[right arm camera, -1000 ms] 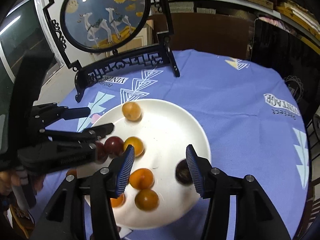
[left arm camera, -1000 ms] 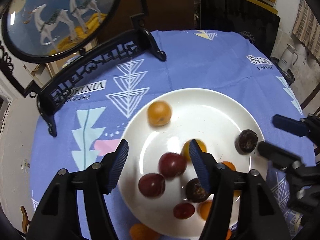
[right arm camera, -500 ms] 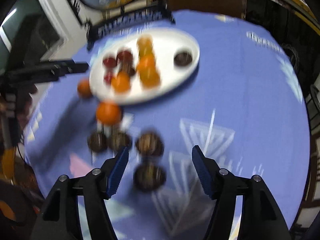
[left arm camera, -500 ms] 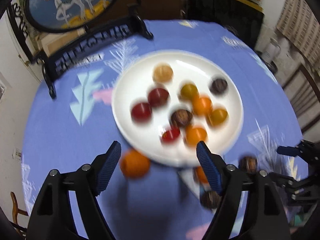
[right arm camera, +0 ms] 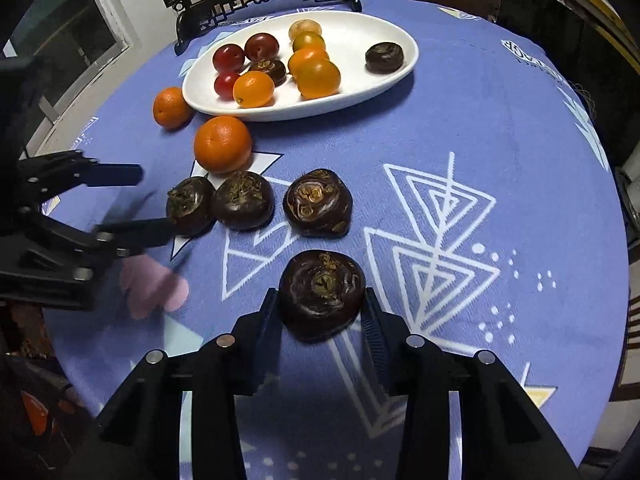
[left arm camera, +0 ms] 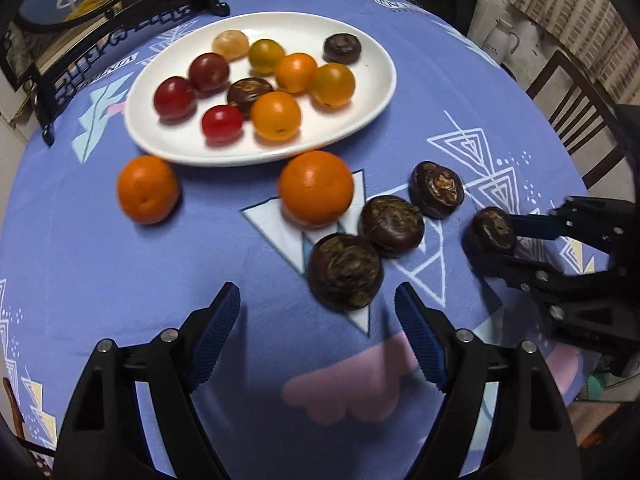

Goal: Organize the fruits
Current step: 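Grasp a dark water chestnut with each tool, then carry both water chestnuts onto the white plate and open both tools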

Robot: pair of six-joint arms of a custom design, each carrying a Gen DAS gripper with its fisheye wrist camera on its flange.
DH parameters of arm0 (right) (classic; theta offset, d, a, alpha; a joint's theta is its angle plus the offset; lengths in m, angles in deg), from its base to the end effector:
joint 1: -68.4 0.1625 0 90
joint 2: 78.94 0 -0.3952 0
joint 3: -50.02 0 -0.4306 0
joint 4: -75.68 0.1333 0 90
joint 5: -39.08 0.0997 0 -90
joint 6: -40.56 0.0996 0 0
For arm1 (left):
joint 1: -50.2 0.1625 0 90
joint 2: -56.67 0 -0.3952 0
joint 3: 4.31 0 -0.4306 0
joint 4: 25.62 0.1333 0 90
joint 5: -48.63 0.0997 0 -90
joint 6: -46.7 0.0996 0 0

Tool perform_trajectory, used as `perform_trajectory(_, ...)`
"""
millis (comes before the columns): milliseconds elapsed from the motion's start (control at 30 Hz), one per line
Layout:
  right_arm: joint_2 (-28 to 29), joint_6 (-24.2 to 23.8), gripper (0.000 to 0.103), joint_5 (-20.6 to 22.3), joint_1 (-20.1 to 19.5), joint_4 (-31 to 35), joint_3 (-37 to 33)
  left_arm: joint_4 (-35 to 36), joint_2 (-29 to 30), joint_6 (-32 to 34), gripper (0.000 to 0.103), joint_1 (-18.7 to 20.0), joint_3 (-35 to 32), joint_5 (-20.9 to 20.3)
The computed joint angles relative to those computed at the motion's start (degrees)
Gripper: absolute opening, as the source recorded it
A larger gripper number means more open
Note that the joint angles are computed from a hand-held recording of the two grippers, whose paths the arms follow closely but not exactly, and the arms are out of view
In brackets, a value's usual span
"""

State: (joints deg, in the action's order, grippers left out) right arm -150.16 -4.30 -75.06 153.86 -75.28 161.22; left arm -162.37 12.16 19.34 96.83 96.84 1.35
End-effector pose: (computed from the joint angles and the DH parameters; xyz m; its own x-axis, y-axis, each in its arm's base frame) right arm 0.0461 -0.5883 0.2108 -0.6887 -0.5019 0.5232 -0.5811 0.8137 0.0156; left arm -0.2689 -0.5772 -0.0093 -0.7142 0.1942 -0.6725 0.3922 0.9068 -0.1546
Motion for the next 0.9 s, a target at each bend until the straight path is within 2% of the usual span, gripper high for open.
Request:
perform_trajectory(133,-1.32,1.98,0.042,1.30,-0.50,0.57,0.46,0.03,2.25,1.03,0.077,0.89,-2.15,0.80)
perform_trajectory(200,-1.77,2.22,0.042,1.59,-0.64,0.59,0.73,0.20,2.79,2.25,0.066,1.44,-2.71,0.05)
perform_trajectory(233,-2.08,2.13,0.042,1.70,-0.66,0.39,1.00,0.10,2.67,2.53,0.050,1.50,-2.65,-0.76)
perform_trajectory(267,-2.34,2.08,0.042,1.88,-0.70,0.35,1.13,-0.18,2.54,2.84,0.043,1.22,-2.39,-0.37)
perform_trajectory(367,-2.42,2.40,0.042,2.50,-0.51,0.42,0.92,-0.85,1.11,3.44,0.043,1.09,-1.35,-2.63)
perform_trajectory(533,-1.55,2.29,0.042,3.27,0.48,1.02,-0.49,-0.54,-1.57,2.81,0.043,-0.12,-0.52,-0.83)
perform_trajectory(700,0.05,1.28,0.042,5.24,2.92,0.51,-3.07,-0.75,-2.71,4.33,0.043,-0.52,-3.27,4.26)
perform_trajectory(900,4.05,1.02,0.042,9.16,6.61,-2.79,-10.08,-2.48,-1.57,8.27,0.043,-0.45,-9.88,10.05)
